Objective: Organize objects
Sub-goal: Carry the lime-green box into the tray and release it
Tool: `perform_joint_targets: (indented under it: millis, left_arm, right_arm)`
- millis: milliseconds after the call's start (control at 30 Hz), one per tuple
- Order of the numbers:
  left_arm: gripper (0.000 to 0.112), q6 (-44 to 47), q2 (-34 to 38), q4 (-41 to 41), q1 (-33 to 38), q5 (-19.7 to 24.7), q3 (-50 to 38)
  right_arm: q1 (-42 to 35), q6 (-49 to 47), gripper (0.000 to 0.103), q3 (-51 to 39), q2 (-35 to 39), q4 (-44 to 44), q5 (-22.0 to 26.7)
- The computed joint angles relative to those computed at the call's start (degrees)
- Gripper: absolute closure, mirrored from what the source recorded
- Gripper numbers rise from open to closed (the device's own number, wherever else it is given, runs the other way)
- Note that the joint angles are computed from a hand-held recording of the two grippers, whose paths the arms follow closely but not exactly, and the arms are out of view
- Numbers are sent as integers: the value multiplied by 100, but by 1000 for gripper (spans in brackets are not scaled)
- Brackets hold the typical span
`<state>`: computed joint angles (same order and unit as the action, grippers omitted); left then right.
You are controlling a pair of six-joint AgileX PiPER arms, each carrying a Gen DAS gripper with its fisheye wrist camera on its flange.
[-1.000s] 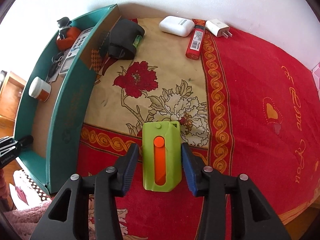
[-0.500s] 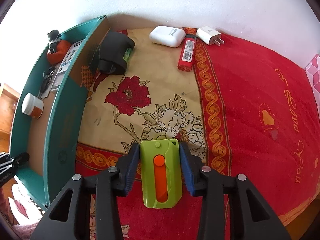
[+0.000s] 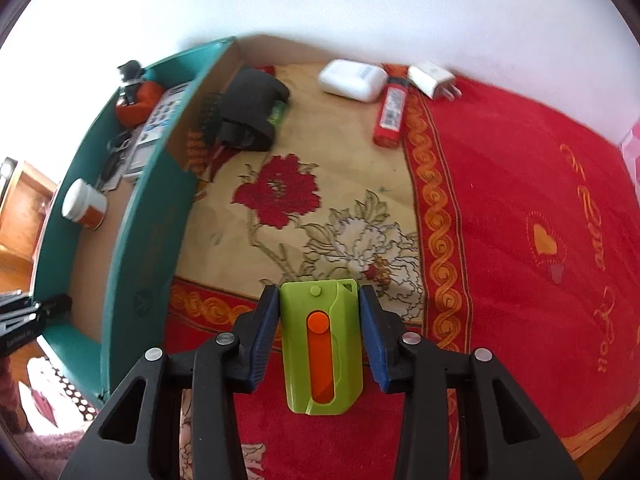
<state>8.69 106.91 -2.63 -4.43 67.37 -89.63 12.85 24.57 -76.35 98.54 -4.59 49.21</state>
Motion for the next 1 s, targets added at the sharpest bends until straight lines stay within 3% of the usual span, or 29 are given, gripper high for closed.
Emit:
perform_joint_targets:
  millis: [367,767,867,1000]
  left_arm:
    - [95,64,-52,-85,71,-44,70]
    - [95,362,-245,-288,275,-195,331]
    - [95,420,-274,-319,297,-202,357]
    - [95,479,-275,-348,299,-204,353]
  right_arm:
    - [170,-31,63,-141,-179,-81,176]
    - [658,-208,65,-1411,-88,-204,646]
    - [780,-283,81,-1827,36,-127,690]
    - [975,-406,84,-2333,291,-152,736]
